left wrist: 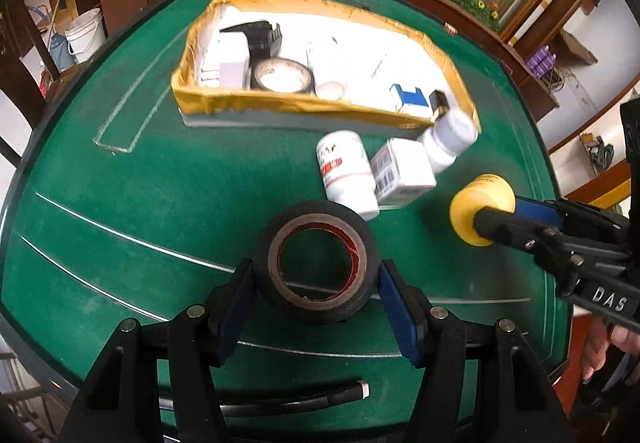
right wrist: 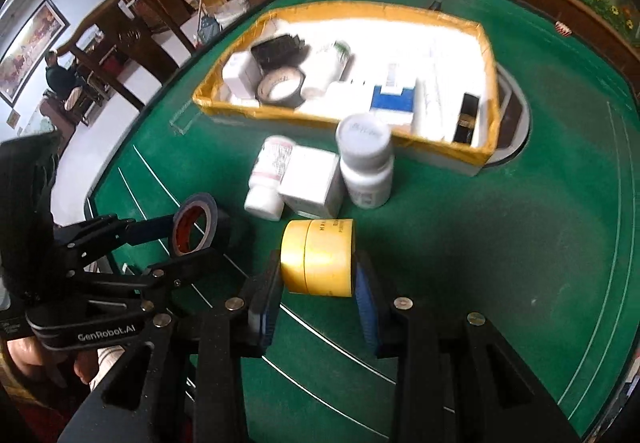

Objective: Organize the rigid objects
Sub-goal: 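Carry black tape roll over tray with left gripper while right carries yellow tape there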

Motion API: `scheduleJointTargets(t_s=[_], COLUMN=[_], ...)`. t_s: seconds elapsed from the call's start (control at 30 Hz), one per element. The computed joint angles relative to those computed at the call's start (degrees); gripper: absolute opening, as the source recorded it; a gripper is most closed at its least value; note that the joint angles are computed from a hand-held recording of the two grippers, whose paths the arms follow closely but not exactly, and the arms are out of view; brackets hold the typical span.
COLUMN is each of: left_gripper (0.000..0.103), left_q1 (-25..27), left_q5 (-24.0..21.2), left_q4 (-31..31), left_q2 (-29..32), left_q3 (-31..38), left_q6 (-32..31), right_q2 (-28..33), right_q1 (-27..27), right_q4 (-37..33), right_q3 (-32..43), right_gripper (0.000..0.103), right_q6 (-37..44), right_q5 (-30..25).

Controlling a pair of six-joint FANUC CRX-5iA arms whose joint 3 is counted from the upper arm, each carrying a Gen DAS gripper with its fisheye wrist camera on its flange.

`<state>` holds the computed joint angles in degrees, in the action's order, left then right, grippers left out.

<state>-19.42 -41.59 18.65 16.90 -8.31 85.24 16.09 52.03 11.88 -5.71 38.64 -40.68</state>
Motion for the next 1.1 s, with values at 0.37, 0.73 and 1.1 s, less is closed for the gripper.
scheduleJointTargets(t_s=[0.37, 0.73, 1.1], left_gripper=[0.066, 0.066, 0.065], left_q1=[0.8, 0.0, -0.7], left_q5=[0.2, -1.5, -4.1], left_q4=[0.8, 0.0, 1.6], left_q2=[0.9, 4.7, 9.5], left_q3=[3.7, 11.0, 17.5], left_q6=[-0.8, -2.2, -4.9], right_q2=[-2.5, -3.0, -3.6], right_q1=[-0.5, -0.9, -2.5], right_q4=[7.7, 11.8, 14.7], right_q3=[-1.9, -2.7, -3.7], right_gripper=[0.031, 0.031, 0.031], right_q6=[-5.8, -10.0, -13.8], right_q5=[1.9, 2.3, 1.9])
